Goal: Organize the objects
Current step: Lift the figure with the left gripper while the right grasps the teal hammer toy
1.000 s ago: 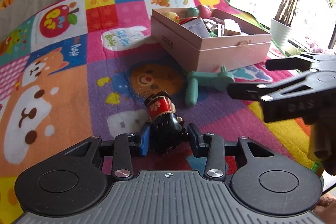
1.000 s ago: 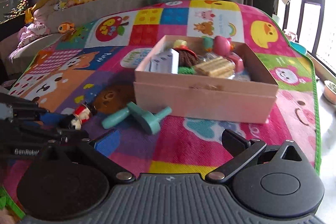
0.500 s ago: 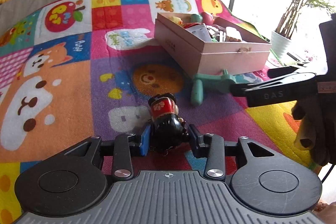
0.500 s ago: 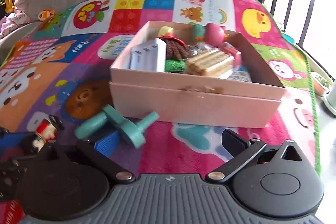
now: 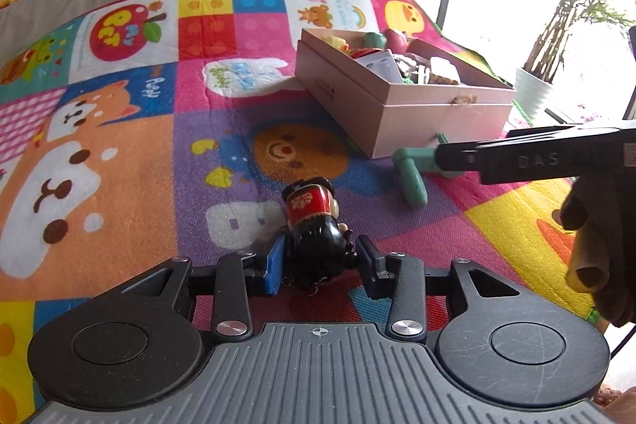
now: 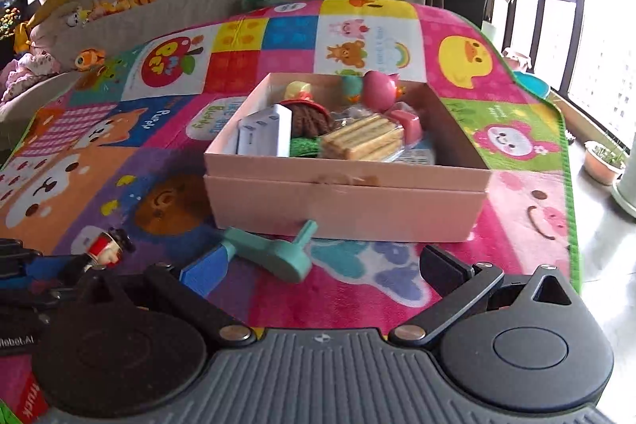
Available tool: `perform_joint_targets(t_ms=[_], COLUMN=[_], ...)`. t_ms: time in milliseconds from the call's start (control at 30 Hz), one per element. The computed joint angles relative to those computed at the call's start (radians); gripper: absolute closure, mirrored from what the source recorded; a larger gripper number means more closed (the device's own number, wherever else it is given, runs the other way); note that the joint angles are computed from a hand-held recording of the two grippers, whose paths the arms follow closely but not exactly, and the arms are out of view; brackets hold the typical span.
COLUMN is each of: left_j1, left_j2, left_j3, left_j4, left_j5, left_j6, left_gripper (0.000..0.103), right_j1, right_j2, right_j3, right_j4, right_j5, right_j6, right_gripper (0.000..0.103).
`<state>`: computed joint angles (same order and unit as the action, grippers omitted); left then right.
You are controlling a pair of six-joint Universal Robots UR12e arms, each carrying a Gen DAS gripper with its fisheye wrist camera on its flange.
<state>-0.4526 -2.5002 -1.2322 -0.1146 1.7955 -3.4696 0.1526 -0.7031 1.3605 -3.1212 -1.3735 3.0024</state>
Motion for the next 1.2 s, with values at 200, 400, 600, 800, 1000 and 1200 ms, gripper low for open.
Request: perform_joint_targets(t_ms=[200,400,600,800,1000,1200], left_j1=[0.002,0.01,0.011,0.032,0.031,0.021], left_j2=[0.0,0.006,0.008,0.0,-0.028,-0.029], left_j3=[-0.002,0.0,0.012,0.048,0.114,0.108], left_j4=[0.007,-0.016,-0.054,-0.101,-0.164,-0.122], left_j5=[-0.005,-0.028,-0.031,-0.084,-0.037,-0.002], left_j6=[-0.007,-0.074,-0.094,-0.214,-0.257,-0.207], left_gripper=[0.06,0.06,0.06,0.06,0.06,0.062], right_j1=[0.026,0.02,-0.01,-0.027,-0.021,-0.025], right_j2=[0.037,0.019,-0.022,-0.029,-0.028,-0.032], right_j3=[-0.086,-0.041,0.06,0.091,0.097,0.115], right_j4=[0.157,0.116,0.027,-0.014,-0.04,-0.095], right_j5=[0.007,0.015,0.036,0.055,0.033,0.037], right_j6=[0.021,-0.061,-0.115,-0.088,-0.102,-0.087], right_gripper=[0.003,0.023,0.023,0.023,0.022,0.032])
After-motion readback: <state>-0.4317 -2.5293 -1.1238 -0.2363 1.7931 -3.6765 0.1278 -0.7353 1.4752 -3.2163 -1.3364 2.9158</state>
